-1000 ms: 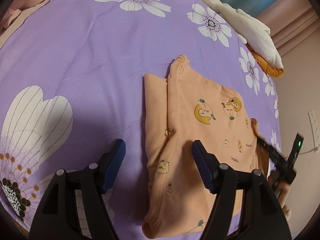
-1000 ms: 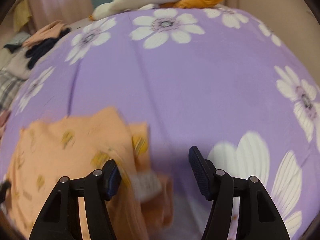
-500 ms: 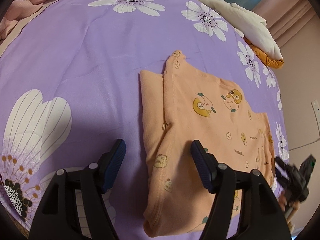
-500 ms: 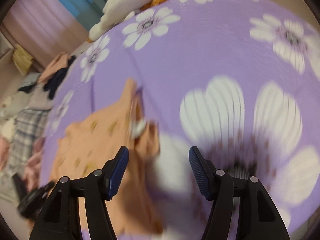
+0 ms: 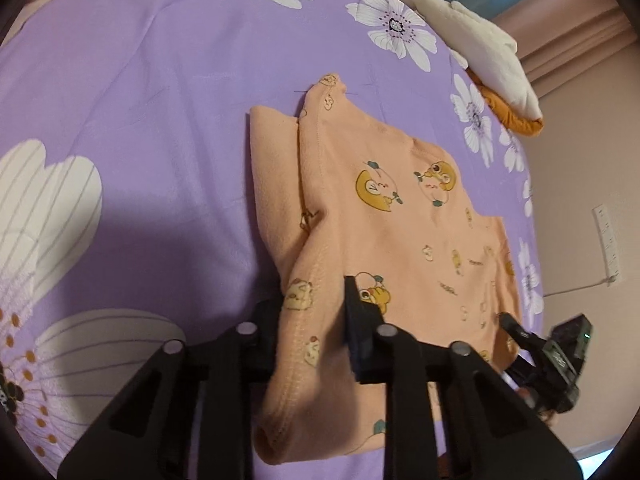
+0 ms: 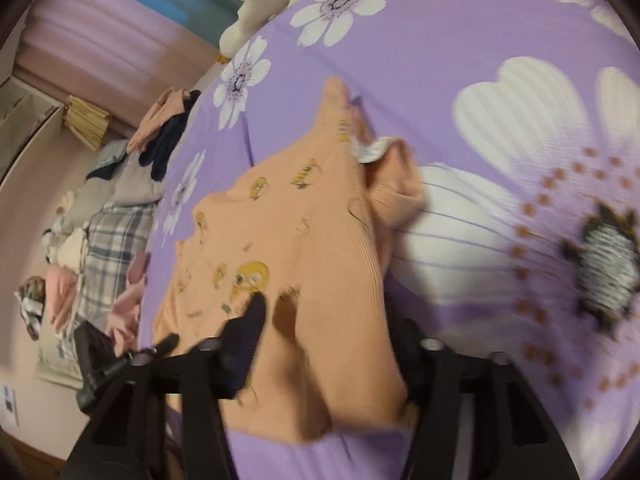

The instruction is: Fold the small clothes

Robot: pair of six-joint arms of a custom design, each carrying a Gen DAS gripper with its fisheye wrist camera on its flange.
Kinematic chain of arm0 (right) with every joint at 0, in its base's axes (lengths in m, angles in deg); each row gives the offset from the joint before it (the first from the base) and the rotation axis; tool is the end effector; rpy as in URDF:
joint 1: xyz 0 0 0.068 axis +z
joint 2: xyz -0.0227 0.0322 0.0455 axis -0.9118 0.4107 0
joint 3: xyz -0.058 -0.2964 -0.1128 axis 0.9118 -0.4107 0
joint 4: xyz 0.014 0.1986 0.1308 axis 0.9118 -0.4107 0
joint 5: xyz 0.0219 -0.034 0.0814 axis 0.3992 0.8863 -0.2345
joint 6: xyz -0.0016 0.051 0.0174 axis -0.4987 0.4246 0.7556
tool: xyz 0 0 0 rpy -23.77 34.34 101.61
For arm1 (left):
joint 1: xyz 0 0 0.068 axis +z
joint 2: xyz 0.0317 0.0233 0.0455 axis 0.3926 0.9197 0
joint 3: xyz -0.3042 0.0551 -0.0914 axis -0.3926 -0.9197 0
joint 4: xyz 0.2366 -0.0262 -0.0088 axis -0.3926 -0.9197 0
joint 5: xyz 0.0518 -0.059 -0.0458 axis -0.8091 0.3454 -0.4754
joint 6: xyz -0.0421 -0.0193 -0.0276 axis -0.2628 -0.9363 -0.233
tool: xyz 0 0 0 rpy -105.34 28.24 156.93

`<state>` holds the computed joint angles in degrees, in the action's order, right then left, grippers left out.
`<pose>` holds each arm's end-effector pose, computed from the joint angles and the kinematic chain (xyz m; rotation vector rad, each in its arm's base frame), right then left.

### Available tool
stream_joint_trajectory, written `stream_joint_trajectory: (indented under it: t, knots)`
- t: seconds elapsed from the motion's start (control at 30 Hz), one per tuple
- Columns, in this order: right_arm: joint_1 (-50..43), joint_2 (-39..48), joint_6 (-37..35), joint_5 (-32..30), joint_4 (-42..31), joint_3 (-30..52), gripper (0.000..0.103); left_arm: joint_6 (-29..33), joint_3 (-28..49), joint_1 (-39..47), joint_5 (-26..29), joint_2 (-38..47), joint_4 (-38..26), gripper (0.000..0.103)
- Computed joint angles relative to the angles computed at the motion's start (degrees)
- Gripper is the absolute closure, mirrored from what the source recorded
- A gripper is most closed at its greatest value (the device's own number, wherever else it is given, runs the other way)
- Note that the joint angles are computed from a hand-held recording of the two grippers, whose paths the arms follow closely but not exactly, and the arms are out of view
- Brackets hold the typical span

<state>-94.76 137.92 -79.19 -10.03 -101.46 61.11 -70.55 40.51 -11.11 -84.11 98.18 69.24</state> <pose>0.2865 -0.1282 0.1470 -0.1422 2.5864 1.1212 0.1330 -0.0834 0.1440 -0.8626 2.3748 -0.6005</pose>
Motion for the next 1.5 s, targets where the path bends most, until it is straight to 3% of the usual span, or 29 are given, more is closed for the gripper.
stream_joint_trajectory:
  t: [0.1, 0.2, 0.4, 0.57, 0.7, 0.77, 0.9, 0.97, 1.17, 1.37, 1.47, 1.5]
  knots:
    - [1.86, -3.05, 4.21, 1.71, 5.58, -2.50, 0.080, -1.86, 0.81, -2.90, -2.37, -1.33, -1.98, 0.088]
    - [1.14, -4.86, 4.33, 1.45, 5.70, -2.58, 0.086, -4.09, 1.53, -6.08, -4.25, -2.70, -3.89, 0.088]
    - [-3.21, -8.44, 0.82, -2.43, 0.15, 1.15, 0.089, -8.02, 2.29, -13.54, -6.31, -3.82, -2.61, 0.089]
    - [-6.01, -10.23, 3.84, -1.36, 3.29, 1.97, 0.090, -9.02, 4.49, -17.95, -6.02, 1.06, -1.01, 0.088]
    - [-5.67, -9.38, 4.99, 1.16, 4.09, 2.53, 0.090, -8.05, 6.87, -17.93, -5.78, 2.81, -4.29, 0.085]
    - [-3.91, -12.44, 6.23, 3.67, 7.81, 0.14, 0.090, -7.90, 6.75, -17.55, -5.53, 1.42, -5.70, 0.083]
    - [1.65, -22.20, 7.00, 7.74, 14.40, -5.53, 0.090, -10.27, 6.89, -19.06, -8.65, -4.29, -12.48, 0.081]
    - [4.16, -25.74, 5.61, 7.99, 14.28, -6.85, 0.090, -12.74, 7.53, -21.31, -11.71, -7.01, -17.17, 0.080]
    - [16.73, -36.14, 0.02, 9.16, 10.42, -12.85, 0.090, -23.76, 12.03, -28.57, -23.39, -15.05, -39.40, 0.076]
    - [31.74, -37.06, 2.05, 15.69, 14.95, -22.68, 0.089, -30.61, 11.30, -31.61, -26.20, -19.69, -46.62, 0.074]
    - [34.94, -33.58, 1.90, 16.70, 16.19, -26.09, 0.082, -30.47, 11.44, -31.30, -25.70, -19.51, -46.81, 0.074]
    - [34.63, -32.70, 0.36, 15.99, 15.29, -26.44, 0.075, -29.85, 11.35, -31.00, -25.34, -19.42, -46.23, 0.074]
